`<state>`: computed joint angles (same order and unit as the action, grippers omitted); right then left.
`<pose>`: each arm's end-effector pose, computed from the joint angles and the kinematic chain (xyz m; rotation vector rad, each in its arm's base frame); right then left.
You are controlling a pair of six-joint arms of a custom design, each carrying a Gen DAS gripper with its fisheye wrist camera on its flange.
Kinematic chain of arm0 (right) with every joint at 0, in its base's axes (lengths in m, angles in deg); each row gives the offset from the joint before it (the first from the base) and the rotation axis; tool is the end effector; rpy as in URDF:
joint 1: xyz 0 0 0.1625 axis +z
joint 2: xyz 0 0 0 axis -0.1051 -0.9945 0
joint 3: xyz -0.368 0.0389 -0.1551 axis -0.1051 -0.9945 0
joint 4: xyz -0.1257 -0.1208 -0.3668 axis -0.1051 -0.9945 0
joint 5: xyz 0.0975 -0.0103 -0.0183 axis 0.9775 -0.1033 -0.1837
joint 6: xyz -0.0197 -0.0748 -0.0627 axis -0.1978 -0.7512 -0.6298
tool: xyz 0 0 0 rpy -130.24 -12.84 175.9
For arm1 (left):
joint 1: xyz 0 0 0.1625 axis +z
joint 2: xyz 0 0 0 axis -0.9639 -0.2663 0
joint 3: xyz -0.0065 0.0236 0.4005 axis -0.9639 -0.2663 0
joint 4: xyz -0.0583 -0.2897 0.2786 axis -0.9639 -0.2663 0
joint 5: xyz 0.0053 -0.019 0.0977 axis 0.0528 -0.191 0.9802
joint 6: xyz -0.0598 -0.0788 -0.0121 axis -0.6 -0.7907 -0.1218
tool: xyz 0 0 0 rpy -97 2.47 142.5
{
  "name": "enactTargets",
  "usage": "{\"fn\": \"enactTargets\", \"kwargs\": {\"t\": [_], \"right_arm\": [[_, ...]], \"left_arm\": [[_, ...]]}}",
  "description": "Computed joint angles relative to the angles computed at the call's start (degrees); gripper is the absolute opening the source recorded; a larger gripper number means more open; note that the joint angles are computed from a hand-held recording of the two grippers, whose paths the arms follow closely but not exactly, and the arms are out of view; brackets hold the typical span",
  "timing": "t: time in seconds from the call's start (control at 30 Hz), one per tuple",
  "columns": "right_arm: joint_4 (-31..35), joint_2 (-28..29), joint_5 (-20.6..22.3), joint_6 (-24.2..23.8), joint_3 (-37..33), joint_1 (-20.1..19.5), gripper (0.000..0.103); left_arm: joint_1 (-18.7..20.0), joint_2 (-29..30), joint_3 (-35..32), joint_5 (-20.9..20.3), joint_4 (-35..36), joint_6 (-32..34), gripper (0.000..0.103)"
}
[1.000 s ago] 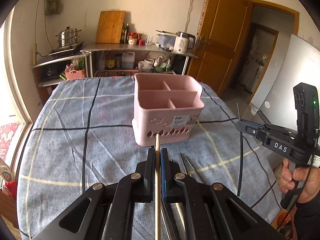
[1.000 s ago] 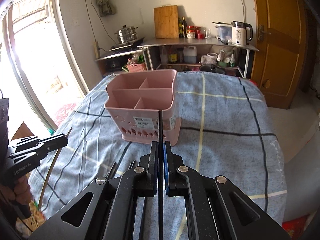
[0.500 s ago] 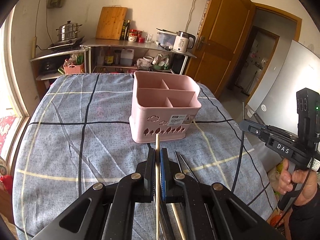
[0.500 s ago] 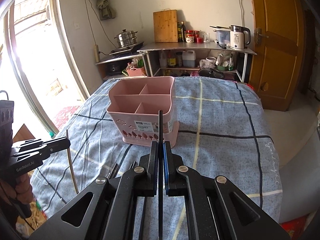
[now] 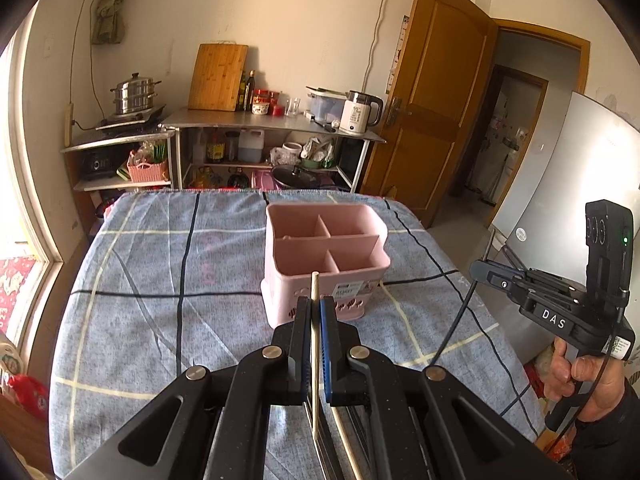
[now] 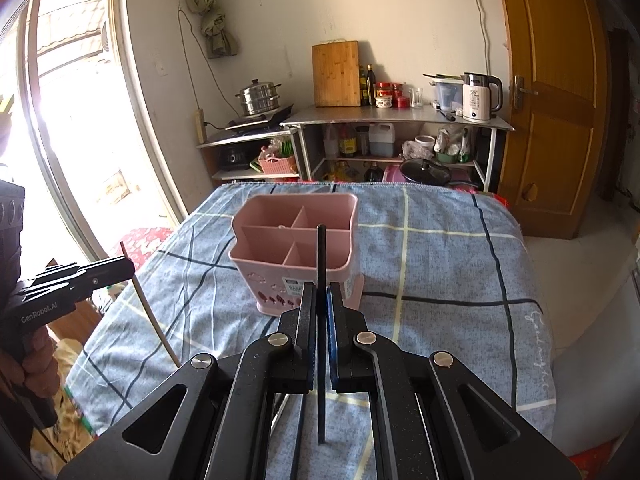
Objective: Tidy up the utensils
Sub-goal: 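Carry both chopsticks to the pink basket and open both tools to drop them in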
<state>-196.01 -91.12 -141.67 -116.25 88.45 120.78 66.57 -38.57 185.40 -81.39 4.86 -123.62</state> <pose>0.2749 -0.3267 0.1381 1.2151 -2.5566 0.7267 -0.1807 -0.1823 0.2814 0.1727 2.2637 -1.1948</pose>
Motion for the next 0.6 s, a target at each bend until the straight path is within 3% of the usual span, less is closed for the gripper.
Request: {"fn": "enactTargets", "kwargs": {"t": [0.43,0.6], "right_arm": [[2.07,1.21,3.54,2.68,-7.04,4.03,0.005],[2.22,3.4,5.04,4.35,-10.98,5.07,0.005]], "left_arm": [[10.74,6.54,-8.54,14.2,-7.13,12.01,0.004],[16.14,8.29,-10.29,19.32,-13.57,19.43,0.004]]}}
